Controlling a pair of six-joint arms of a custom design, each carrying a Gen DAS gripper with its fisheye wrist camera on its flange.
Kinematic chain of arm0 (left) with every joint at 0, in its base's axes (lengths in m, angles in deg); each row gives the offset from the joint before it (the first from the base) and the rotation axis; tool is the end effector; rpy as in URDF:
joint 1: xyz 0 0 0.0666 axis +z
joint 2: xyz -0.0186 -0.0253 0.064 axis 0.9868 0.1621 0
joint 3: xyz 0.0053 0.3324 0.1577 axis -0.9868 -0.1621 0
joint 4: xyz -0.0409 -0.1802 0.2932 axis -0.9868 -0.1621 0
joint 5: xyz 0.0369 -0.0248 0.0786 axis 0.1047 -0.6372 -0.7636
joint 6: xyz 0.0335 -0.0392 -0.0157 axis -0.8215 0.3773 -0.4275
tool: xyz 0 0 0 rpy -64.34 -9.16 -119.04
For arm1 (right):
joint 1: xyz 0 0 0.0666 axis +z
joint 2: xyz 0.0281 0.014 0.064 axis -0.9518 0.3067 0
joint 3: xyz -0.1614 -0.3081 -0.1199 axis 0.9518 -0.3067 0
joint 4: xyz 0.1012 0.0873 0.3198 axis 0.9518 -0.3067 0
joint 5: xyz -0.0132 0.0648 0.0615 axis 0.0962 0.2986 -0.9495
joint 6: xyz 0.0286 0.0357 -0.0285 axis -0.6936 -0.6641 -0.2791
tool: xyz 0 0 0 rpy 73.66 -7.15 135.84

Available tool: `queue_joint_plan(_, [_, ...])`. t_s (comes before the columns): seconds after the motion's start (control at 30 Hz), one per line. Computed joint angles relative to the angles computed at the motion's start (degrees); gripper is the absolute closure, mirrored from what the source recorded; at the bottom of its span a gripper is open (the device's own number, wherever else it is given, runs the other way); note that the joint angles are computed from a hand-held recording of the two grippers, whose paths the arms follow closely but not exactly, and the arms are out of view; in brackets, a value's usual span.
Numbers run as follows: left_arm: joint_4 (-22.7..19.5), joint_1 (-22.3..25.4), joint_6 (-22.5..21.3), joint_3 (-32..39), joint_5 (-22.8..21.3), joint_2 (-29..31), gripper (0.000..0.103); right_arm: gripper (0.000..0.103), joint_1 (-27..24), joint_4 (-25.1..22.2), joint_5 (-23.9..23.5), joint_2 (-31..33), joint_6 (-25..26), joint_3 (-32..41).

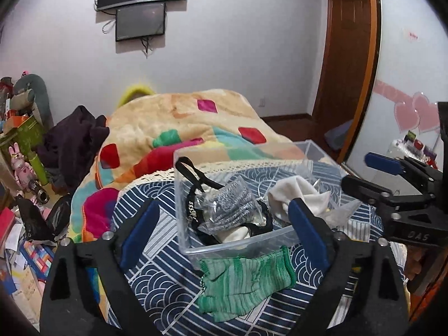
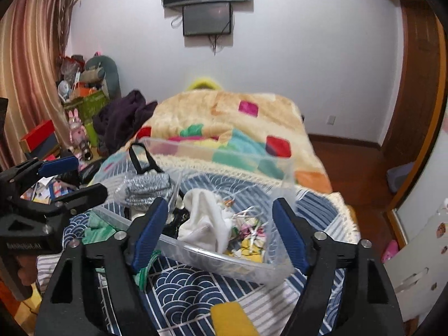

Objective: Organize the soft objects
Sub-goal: 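Grasp the green striped sock with the left tool while the right tool grasps the yellow sponge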

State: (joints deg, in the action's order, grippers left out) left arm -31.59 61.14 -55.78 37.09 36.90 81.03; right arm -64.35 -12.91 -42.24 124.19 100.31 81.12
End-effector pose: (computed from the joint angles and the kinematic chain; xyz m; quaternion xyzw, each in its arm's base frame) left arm 0.5132 -0.1750 0.5076 0.0116 0.8848 -0.0374 0.4643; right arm 0.4970 0.0769 0.5708 -0.2057 0.8677 0.1038 0.4405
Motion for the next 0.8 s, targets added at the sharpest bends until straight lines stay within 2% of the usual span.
queue_joint_plan(0.13, [0.7,-0.3,-0.2,-2.7,-0.2,-1.9,0.008,0.021,-0.6,3.0,0.0,-2.8,0.0,-3.1])
queue_joint_plan(0.33, [0.9,-1.7,-2.0,-8.7,-1.7,-3.9,0.008,0.02,-1.6,4.9,0.3,-5.8,0.5,-8.7])
queue_joint_plan(0.53, [-0.3,-2.5,-2.7,-13.4,-1.9,-4.2,0.008,0.02,-3.1,2.5,-0.2,-6.3,0.4,-13.3])
queue_joint_plan(0.77, [-0.2,-1.1,1.4,-15.8,1.4,-4.1,0.008,0.021,-4.4,-0.8,-0.9,-5.7,1.9,-16.8])
queue_joint_plan(0.8, [-0.1,-1.0,1.8,-15.8,1.9,-4.0,0.013,0.021,-4.5,-1.4,-1.2,-5.7,2.3,-17.1])
